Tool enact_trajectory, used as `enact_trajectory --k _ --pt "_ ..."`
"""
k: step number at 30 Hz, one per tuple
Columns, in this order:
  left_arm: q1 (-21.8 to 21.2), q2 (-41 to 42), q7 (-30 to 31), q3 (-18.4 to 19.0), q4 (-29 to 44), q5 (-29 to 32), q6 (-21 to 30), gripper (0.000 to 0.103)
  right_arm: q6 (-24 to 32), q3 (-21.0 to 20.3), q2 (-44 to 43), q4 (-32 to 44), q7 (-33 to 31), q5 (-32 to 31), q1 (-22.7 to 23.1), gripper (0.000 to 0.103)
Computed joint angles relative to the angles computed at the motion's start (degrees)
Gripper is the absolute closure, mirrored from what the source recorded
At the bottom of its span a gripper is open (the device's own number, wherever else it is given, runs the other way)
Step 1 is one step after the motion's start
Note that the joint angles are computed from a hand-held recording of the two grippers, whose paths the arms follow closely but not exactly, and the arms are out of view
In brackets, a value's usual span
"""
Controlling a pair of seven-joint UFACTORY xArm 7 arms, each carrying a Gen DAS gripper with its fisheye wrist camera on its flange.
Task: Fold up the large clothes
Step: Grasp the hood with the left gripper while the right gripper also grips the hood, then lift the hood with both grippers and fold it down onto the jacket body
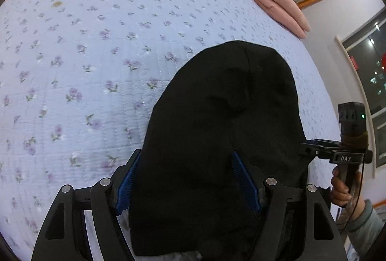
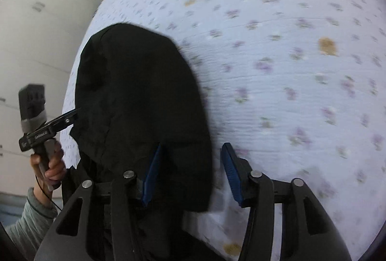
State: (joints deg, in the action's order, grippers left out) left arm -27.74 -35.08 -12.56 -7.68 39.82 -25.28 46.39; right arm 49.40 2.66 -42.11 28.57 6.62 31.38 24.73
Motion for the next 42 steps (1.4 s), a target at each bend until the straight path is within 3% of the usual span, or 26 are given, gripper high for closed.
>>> enact_trajectory --k 2,3,4,5,6,8,14,18,24,27,28,33,36,39,42 --pt "0.02 0.69 -0.28 -0.64 -0.14 0.25 -1.35 0.028 -2.11 1.89 2.02 1.18 0.37 -0.27 0.77 0.050" --pt "0.25 1.35 -0.96 -1.22 0.53 0.84 -1.74 0.036 -2.46 2.41 2.56 1.66 0.81 -0.75 0.88 0.051" --pt "0.47 1.92 -1.45 -2.02 0.93 1.90 -2.19 0.055 -2.71 3.58 3.13 2.31 1.68 -2.17 0.66 0.056" --pt "0.64 1.72 -2.08 -2.84 1.05 3.10 -2.58 0.063 -3.11 4.58 3.45 2.61 2.25 -3.24 0.88 0.060" --pt "0.85 0.81 -2.57 -3.59 0.20 4.36 -3.74 0.082 -2.82 5.52 3.49 3.29 2.83 -4.74 1.09 0.072" --pt "2.01 -1.33 -5.09 -6.26 0.98 9.15 -3.37 0.087 -1.56 7.96 1.55 4.33 5.04 -8.99 0.89 0.083" --pt "-0.10 -12.23 -9.33 -7.60 2.85 13.01 1.31 0.088 5.98 13.07 -8.95 8.54 12.75 -17.01 2.26 0.088" --pt "-0.75 -20.20 -11.35 -10.29 7.03 15.53 9.57 0.088 15.13 17.61 -16.67 14.53 18.12 -20.46 3.52 0.089" --pt "-1.30 -30.95 -15.18 -17.27 16.31 16.12 26.70 0.088 30.47 28.43 -24.67 27.33 24.34 -23.19 3.42 0.093" --pt "-1.49 -34.27 -15.91 -20.25 21.01 14.10 36.75 0.078 40.79 36.98 -26.19 36.76 24.33 -25.03 0.39 0.094" --pt "-1.64 -35.24 -16.17 -21.36 22.55 13.27 41.59 0.071 44.19 38.24 -26.52 38.51 23.90 -24.48 -0.34 0.093" --pt "-1.49 -41.54 -19.32 -21.28 22.81 8.90 60.31 0.071 57.60 39.26 -31.18 37.23 26.76 -16.04 -1.01 0.093" --pt "0.68 -43.02 -17.29 -19.29 22.68 9.95 61.71 0.071 58.99 36.11 -34.01 36.01 28.97 -11.96 -3.18 0.093" --pt "4.38 -41.25 -13.37 -17.52 23.63 10.92 56.76 0.071 55.72 32.93 -35.00 35.99 29.52 -9.88 -6.31 0.090" --pt "8.29 -38.08 -10.91 -17.50 25.36 8.93 51.22 0.071 48.46 30.26 -33.41 35.71 29.28 -7.30 -9.45 0.088"
